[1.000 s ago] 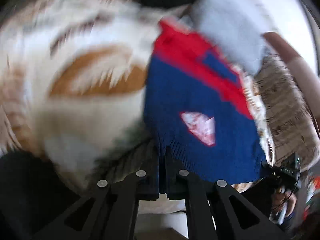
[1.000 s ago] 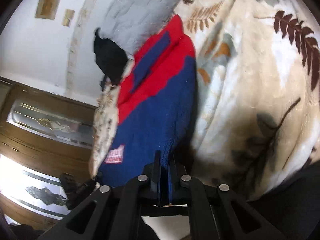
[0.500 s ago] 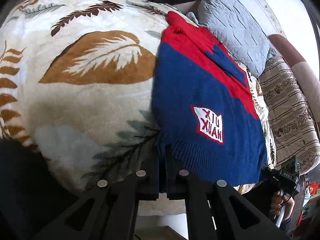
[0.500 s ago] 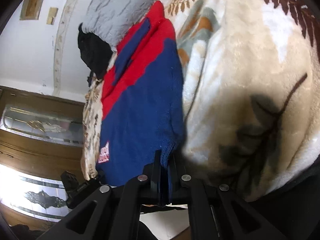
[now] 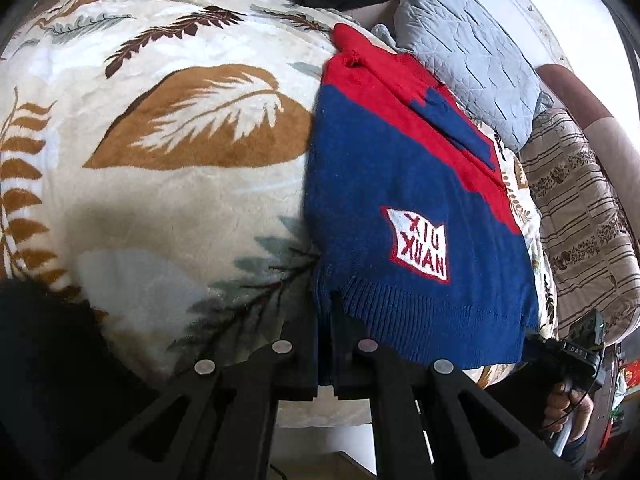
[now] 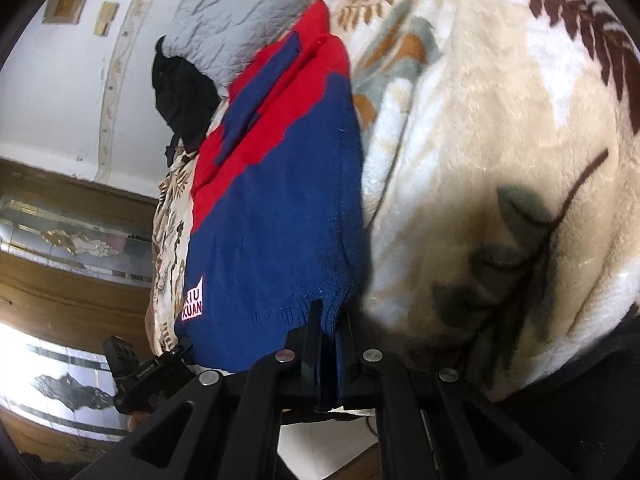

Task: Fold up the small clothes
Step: 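Grasp the blue ribbed hem with the left tool while the right tool grasps it too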

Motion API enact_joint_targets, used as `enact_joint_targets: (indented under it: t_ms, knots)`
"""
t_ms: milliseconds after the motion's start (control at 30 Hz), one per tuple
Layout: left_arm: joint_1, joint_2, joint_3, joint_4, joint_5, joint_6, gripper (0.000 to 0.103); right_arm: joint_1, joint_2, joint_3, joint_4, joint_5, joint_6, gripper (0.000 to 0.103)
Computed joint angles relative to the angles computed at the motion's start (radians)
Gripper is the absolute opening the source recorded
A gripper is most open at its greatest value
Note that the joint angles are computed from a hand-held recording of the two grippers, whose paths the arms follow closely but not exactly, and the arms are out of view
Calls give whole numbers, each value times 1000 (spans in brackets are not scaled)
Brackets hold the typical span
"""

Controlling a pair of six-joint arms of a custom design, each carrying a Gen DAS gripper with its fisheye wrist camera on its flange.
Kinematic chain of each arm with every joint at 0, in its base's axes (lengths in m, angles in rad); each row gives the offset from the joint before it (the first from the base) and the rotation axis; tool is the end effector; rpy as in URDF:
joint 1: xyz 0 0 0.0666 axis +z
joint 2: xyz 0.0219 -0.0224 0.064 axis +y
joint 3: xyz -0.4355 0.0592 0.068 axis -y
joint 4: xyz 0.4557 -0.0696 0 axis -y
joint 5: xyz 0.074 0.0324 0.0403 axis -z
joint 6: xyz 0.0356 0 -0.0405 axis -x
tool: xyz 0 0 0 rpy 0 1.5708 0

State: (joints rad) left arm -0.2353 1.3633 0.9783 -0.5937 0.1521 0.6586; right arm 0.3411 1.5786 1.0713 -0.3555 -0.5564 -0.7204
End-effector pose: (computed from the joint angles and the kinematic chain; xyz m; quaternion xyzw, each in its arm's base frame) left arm 0.4672 -0.1180 0.3089 -0.1787 0.9371 -0.1913 0.2309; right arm 0.5209 0.2044 0.2649 0.0765 0.9037 0.3909 0.1571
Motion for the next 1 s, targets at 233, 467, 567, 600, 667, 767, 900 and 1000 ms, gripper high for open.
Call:
enact_joint_targets:
  t_ms: [233,467,567,600,667,767,900,1000]
  knots:
    - [5,16,13,-6,7,-6,4,6,-10,22,-14,22,39,6]
    - [3,6,21,8,-18,-41,4,7,1,25,-27,25,37,6]
    - [12,20,17,13,5,-19,4,-1,19,24,-25,11,3,6]
    - [9,19,21,13,-5,-29,4,4,14,27,-33,26,16,6]
    - [7,27,27,2,-8,-37,4,10,11,32,-43,35,38,6]
    - [12,27,24,2,8,-19,4,6,19,33,-41,25,24,6]
    - [6,15,18,-4,-11,-31,4,14,-3,26,-11,32,48,6]
    - [6,25,25,-21,-7,-35,4,5,27,36,-39,17,27,6]
